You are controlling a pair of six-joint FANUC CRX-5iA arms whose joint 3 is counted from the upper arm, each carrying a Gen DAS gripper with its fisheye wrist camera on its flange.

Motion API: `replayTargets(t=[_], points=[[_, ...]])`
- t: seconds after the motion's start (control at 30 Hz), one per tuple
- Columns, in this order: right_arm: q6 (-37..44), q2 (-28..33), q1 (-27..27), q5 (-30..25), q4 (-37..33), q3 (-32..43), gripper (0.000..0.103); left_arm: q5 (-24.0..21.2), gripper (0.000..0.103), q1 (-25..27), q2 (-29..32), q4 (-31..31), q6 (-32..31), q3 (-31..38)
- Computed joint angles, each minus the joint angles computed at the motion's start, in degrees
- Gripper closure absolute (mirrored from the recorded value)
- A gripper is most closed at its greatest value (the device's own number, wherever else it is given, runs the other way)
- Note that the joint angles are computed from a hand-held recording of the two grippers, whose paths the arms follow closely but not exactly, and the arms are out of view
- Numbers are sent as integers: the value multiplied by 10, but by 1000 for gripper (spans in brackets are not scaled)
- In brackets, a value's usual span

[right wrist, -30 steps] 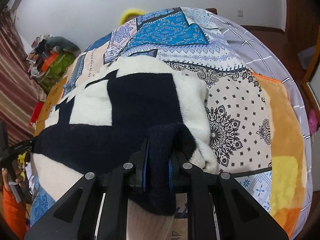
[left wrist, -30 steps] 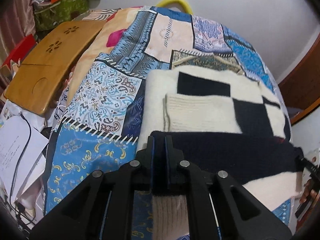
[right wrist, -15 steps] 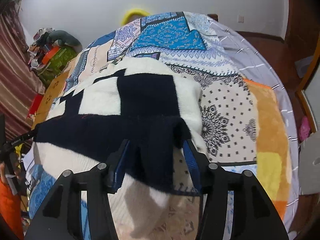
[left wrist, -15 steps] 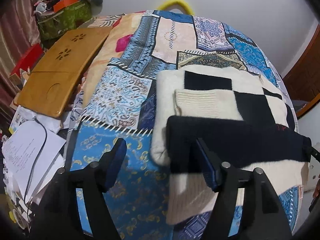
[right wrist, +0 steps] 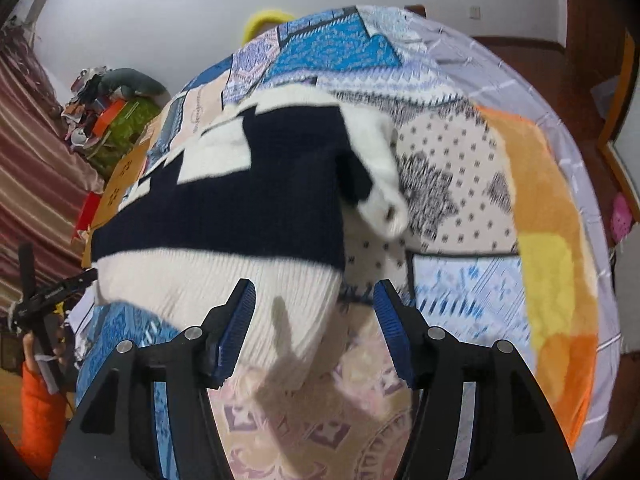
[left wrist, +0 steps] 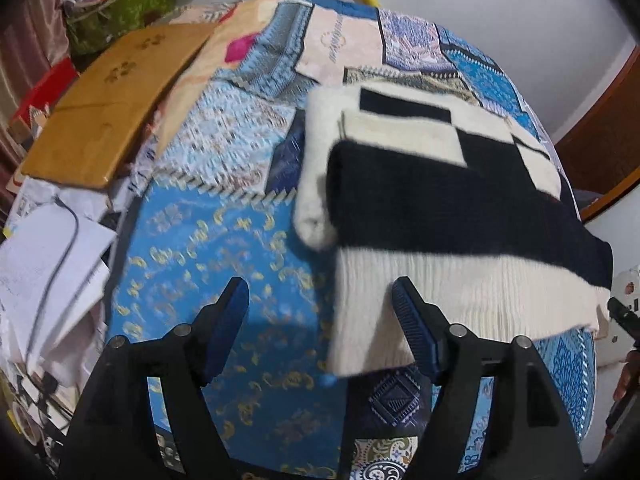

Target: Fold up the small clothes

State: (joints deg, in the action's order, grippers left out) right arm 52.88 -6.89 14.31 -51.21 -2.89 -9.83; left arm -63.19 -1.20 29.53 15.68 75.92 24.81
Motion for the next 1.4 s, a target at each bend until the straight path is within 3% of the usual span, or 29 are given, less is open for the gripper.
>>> replayTargets(t=[0.3, 0.6, 0.73, 1.03, 1.4], points=[[11, 3, 9, 9, -29, -7, 47, 3, 30, 5, -5, 42, -7, -33], [34, 8, 9, 16, -50, 2, 80, -12, 31, 7, -5, 97, -41, -48], [36, 7, 18, 20, -37, 0, 90, -27, 46, 3, 8, 98, -32, -35], [32, 3, 27, 42, -5, -3, 94, -39, 85, -1, 10, 118, -60, -32], [40, 11, 24, 79, 32, 23, 95, -6, 90, -7, 1, 139, -73, 2]])
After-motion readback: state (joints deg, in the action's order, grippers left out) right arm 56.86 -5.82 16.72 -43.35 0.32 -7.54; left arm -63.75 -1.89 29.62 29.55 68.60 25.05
